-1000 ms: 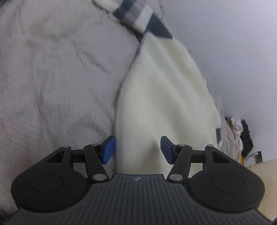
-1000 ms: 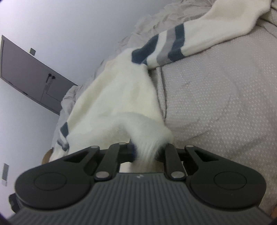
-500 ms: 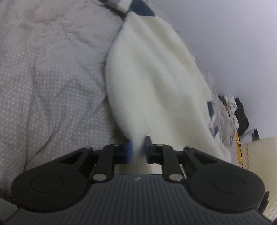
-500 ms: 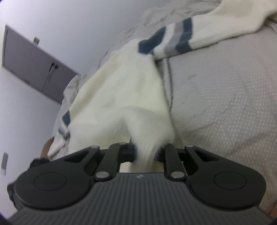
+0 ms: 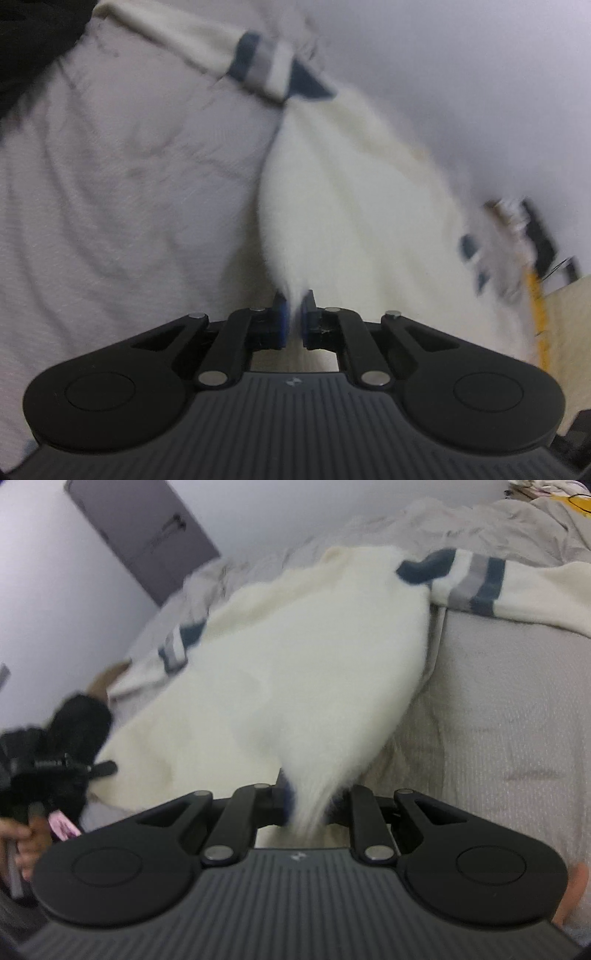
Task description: Fold large clothes
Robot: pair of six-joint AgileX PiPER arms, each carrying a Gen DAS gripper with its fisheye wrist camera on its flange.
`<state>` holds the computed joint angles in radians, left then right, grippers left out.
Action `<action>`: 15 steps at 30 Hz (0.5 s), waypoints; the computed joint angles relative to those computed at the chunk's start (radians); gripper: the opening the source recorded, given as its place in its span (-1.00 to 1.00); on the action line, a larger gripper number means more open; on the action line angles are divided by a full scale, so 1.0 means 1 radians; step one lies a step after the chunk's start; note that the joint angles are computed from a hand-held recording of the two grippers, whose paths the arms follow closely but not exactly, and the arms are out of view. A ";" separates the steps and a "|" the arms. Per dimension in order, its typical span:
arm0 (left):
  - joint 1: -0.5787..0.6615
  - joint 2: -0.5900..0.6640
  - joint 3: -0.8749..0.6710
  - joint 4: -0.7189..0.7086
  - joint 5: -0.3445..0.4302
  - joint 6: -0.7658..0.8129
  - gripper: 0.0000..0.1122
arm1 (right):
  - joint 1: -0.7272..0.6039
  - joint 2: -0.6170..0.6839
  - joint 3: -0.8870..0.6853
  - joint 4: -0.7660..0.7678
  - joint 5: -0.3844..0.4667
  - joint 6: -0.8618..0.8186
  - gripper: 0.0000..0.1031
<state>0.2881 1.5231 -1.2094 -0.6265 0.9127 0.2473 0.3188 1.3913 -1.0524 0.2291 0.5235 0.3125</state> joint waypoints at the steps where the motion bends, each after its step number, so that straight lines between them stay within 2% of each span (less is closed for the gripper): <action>1: -0.010 0.031 -0.025 0.044 0.014 -0.024 -0.85 | 0.009 0.018 -0.015 -0.025 0.020 0.014 -0.68; 4: -0.054 0.083 -0.068 0.163 0.028 -0.104 -0.85 | 0.044 0.079 -0.031 -0.151 0.038 0.091 -0.68; 8: -0.121 0.099 -0.102 0.302 0.033 -0.170 -0.84 | 0.022 0.139 -0.019 -0.107 0.036 0.077 -0.66; 12: -0.140 0.063 -0.070 0.313 -0.004 -0.150 -0.83 | -0.001 0.144 -0.005 -0.032 0.037 0.031 -0.61; 15: -0.154 0.014 -0.027 0.308 -0.046 -0.112 -0.72 | 0.018 0.103 0.006 -0.078 0.029 0.063 -0.52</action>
